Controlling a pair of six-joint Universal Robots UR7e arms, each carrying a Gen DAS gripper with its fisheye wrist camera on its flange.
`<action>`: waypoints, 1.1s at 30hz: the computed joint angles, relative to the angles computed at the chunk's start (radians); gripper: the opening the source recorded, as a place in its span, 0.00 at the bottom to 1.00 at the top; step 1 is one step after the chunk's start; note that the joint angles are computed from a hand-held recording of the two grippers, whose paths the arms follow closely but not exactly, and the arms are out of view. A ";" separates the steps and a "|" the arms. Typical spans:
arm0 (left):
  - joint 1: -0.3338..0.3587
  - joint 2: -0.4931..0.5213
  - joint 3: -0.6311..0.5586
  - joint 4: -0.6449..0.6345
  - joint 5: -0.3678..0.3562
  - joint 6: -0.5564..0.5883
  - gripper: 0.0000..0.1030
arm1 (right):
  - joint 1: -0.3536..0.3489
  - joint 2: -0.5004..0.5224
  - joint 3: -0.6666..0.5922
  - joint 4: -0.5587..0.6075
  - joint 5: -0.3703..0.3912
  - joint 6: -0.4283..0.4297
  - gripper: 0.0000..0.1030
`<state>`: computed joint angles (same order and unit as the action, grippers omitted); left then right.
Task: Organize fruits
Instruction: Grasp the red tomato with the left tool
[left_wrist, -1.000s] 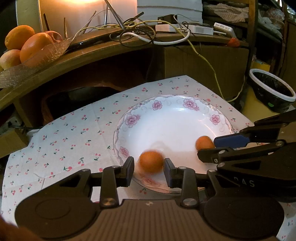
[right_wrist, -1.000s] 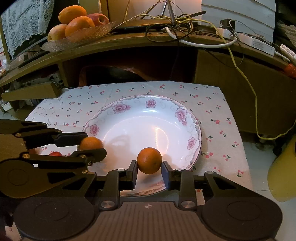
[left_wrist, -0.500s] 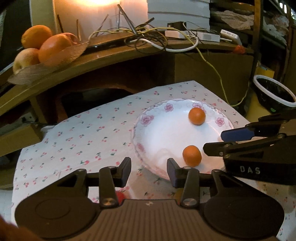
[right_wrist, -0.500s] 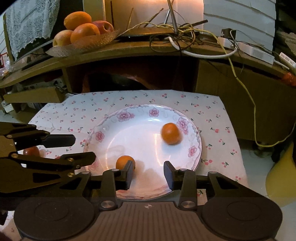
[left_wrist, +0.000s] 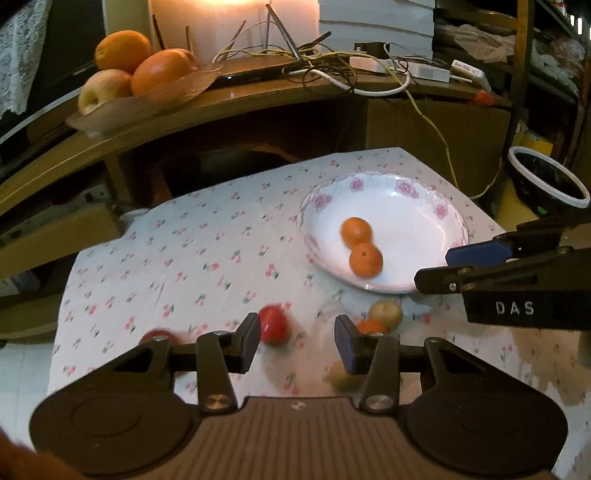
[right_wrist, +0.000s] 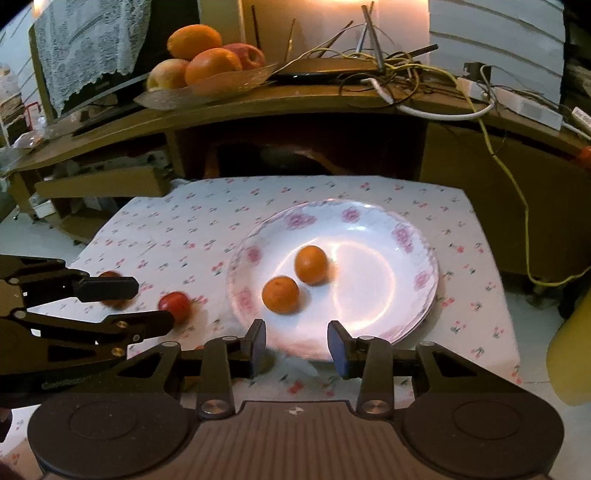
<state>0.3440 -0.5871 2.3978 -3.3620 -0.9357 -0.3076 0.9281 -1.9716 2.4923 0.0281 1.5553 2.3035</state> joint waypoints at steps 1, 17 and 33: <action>-0.004 -0.013 0.016 0.004 -0.002 -0.013 0.50 | -0.001 -0.006 0.006 0.004 -0.005 -0.006 0.39; -0.007 -0.030 0.133 0.014 -0.018 -0.102 0.51 | -0.011 -0.078 0.089 0.081 -0.017 0.025 0.43; 0.009 0.027 0.121 -0.027 -0.010 -0.036 0.37 | -0.040 0.046 0.088 0.050 -0.054 -0.001 0.43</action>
